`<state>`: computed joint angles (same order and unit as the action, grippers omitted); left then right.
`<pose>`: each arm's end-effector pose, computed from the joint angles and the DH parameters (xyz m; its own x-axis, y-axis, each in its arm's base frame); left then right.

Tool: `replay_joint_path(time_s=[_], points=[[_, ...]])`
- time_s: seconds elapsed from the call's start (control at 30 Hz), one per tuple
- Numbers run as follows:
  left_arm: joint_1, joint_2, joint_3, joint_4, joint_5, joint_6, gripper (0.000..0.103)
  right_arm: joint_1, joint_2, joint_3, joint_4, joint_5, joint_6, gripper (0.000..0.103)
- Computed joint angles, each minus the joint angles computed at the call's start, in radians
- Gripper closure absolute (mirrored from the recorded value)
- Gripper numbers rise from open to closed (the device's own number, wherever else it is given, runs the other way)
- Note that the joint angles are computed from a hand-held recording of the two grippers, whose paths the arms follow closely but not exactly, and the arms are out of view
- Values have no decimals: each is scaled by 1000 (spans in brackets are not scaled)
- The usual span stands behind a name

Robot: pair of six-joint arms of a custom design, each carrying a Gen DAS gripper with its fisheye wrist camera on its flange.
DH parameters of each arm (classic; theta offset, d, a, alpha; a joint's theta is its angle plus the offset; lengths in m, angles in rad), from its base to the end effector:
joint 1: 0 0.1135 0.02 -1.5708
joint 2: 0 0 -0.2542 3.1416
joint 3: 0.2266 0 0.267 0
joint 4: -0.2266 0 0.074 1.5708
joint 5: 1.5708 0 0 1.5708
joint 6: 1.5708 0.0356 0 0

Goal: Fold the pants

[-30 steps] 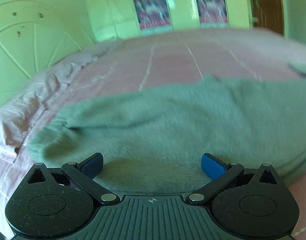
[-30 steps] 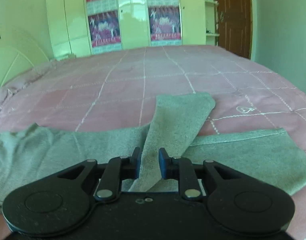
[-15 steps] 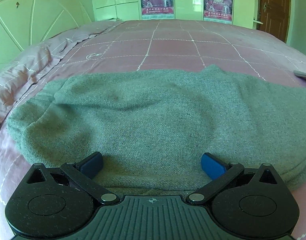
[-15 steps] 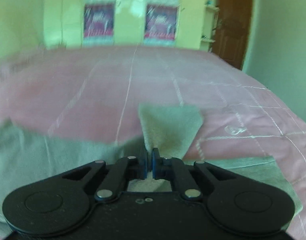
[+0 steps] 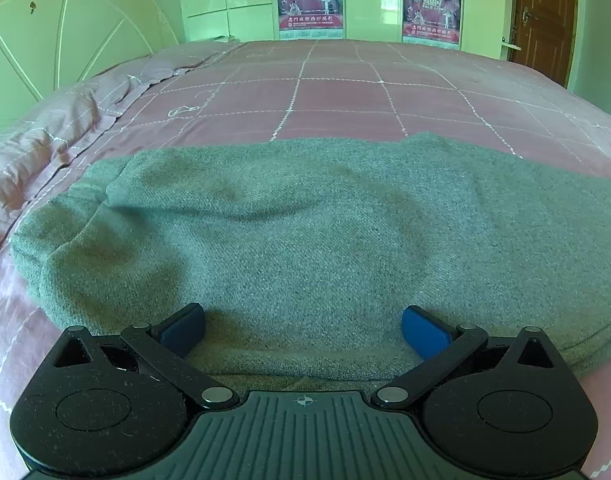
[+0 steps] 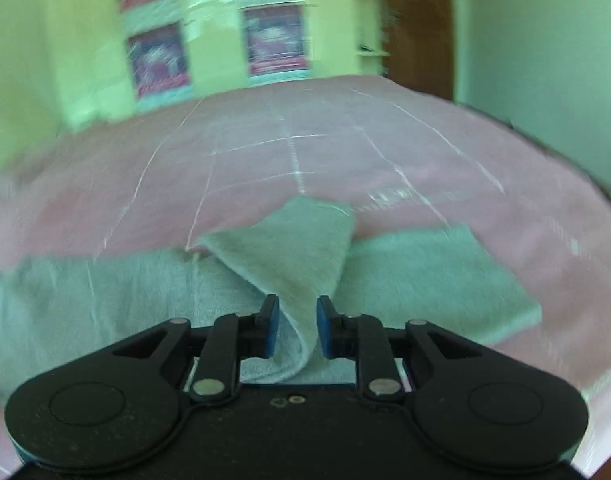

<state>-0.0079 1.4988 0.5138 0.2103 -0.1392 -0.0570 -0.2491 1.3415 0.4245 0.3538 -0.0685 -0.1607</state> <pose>0.2736 0.0028 0.1070 -0.6931 -0.0509 -0.7190 -0.1310 0.9898 0.0562 0.2532 -0.0619 0.1325 -0.5411 -0.0271 -0.8405 0.1046 0.9895 -0.0992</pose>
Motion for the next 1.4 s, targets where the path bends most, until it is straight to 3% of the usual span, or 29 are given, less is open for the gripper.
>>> replay_joint_path(time_s=[0.1, 0.2, 0.23, 0.27, 0.3, 0.4, 0.53, 0.6, 0.73, 0.77, 0.83, 0.93, 1.07, 1.17, 1.3, 1.4], points=[[-1, 2, 3, -3, -1, -3, 0, 136, 148, 51, 115, 188, -185, 69], [2, 4, 5, -5, 1, -5, 0, 213, 310, 133, 200, 316, -373, 68], [1, 6, 7, -6, 0, -5, 0, 225, 342, 160, 203, 335, -420, 72], [1, 7, 8, -6, -2, -5, 0, 226, 357, 190, 180, 340, -430, 96], [0, 9, 8, -4, -2, -5, 0, 216, 346, 219, 130, 324, -397, 103], [1, 9, 8, -4, -1, -4, 0, 126, 177, 196, 101, 180, -215, 103], [0, 9, 7, -2, -1, -5, 0, -219, -39, 139, 49, -180, 230, 103], [4, 8, 5, 2, 6, -7, 0, -386, 30, 114, 91, -361, 351, 103], [10, 12, 10, -3, 15, -1, 0, -529, 346, 151, 118, -477, 408, 103], [12, 10, 9, -5, 18, 1, 0, -560, 406, 151, 161, -511, 429, 99], [17, 4, 9, -15, 29, 11, 0, -617, 475, 137, 279, -606, 512, 101], [33, -17, 17, -65, 69, 58, 0, -643, 493, 139, 334, -626, 585, 92], [76, -38, 19, -101, 146, 103, 0, -623, 563, 228, 289, -623, 637, 91], [71, -41, 17, -102, 140, 115, 0, -632, 545, 255, 210, -613, 599, 103], [85, -50, 14, -104, 161, 114, 0, -678, 428, 144, 322, -683, 635, 103], [87, -50, 11, -100, 166, 110, 0, -678, 430, 121, 351, -664, 599, 103]])
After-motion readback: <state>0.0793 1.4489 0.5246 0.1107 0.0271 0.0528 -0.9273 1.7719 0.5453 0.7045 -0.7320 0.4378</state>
